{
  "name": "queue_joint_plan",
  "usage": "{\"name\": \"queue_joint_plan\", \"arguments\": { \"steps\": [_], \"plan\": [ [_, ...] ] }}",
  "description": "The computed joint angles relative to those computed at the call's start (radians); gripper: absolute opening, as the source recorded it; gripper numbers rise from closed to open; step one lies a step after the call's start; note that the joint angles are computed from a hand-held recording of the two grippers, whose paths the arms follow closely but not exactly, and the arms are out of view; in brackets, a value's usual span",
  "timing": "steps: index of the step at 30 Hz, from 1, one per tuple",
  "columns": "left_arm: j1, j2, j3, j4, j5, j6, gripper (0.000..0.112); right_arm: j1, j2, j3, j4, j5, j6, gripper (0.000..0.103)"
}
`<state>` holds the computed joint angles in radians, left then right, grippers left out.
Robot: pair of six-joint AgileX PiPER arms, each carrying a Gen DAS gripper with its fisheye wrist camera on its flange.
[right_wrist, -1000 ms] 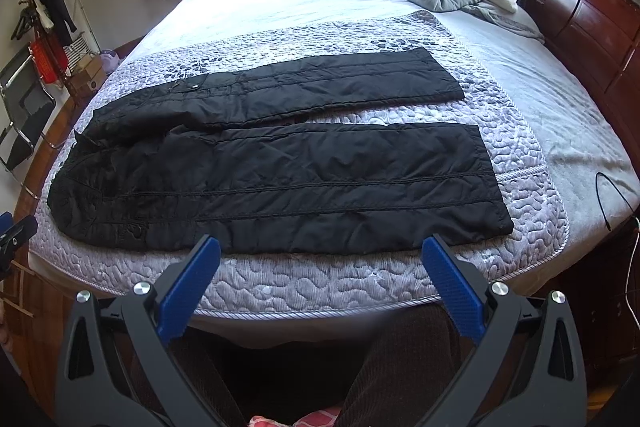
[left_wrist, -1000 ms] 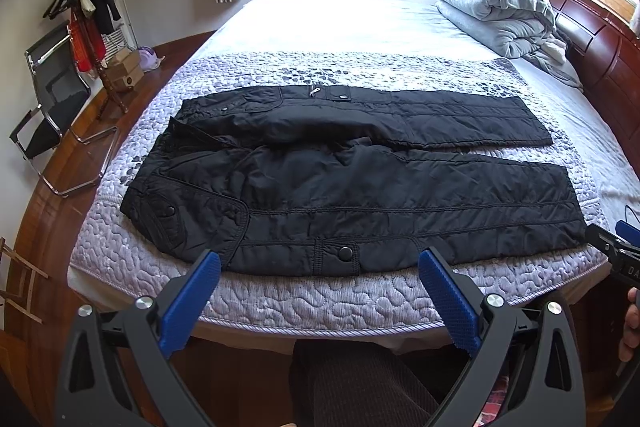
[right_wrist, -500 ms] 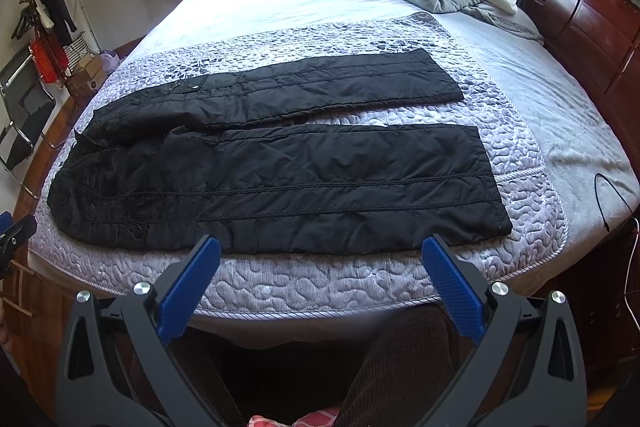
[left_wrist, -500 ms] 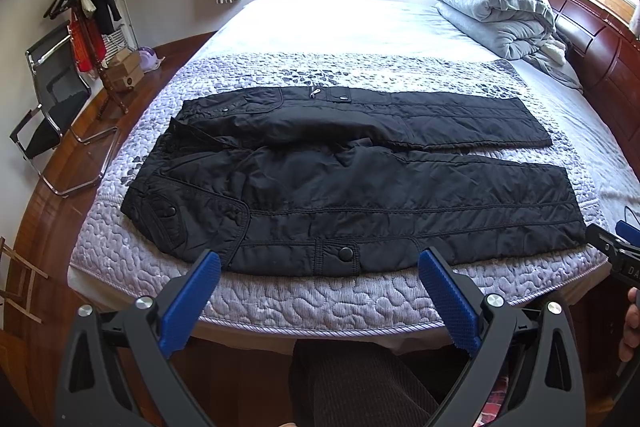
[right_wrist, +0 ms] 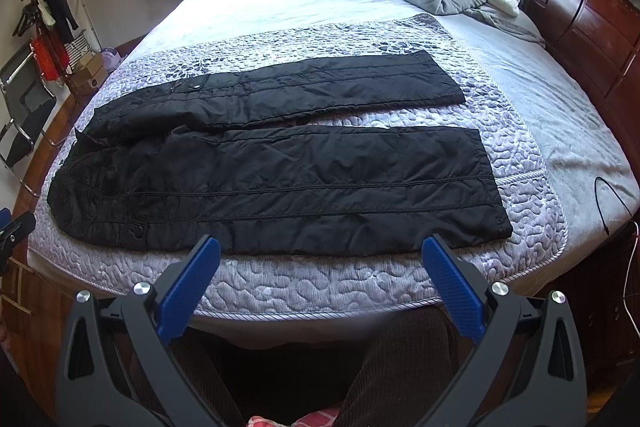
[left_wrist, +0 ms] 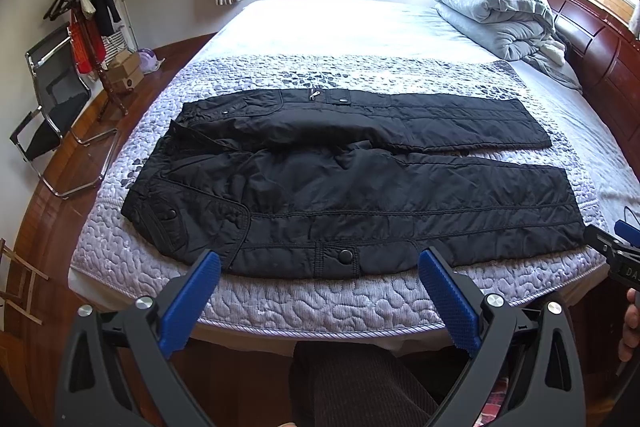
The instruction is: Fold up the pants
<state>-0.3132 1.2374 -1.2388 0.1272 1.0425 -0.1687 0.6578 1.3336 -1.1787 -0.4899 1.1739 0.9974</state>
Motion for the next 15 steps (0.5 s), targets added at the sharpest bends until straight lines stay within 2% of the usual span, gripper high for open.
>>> {"name": "queue_joint_plan", "arguments": {
  "steps": [15],
  "plan": [
    [-0.004, 0.005, -0.008, 0.003, 0.005, -0.004, 0.099, -0.009, 0.005, 0.000, 0.004, -0.004, -0.003, 0.101]
  ]
}}
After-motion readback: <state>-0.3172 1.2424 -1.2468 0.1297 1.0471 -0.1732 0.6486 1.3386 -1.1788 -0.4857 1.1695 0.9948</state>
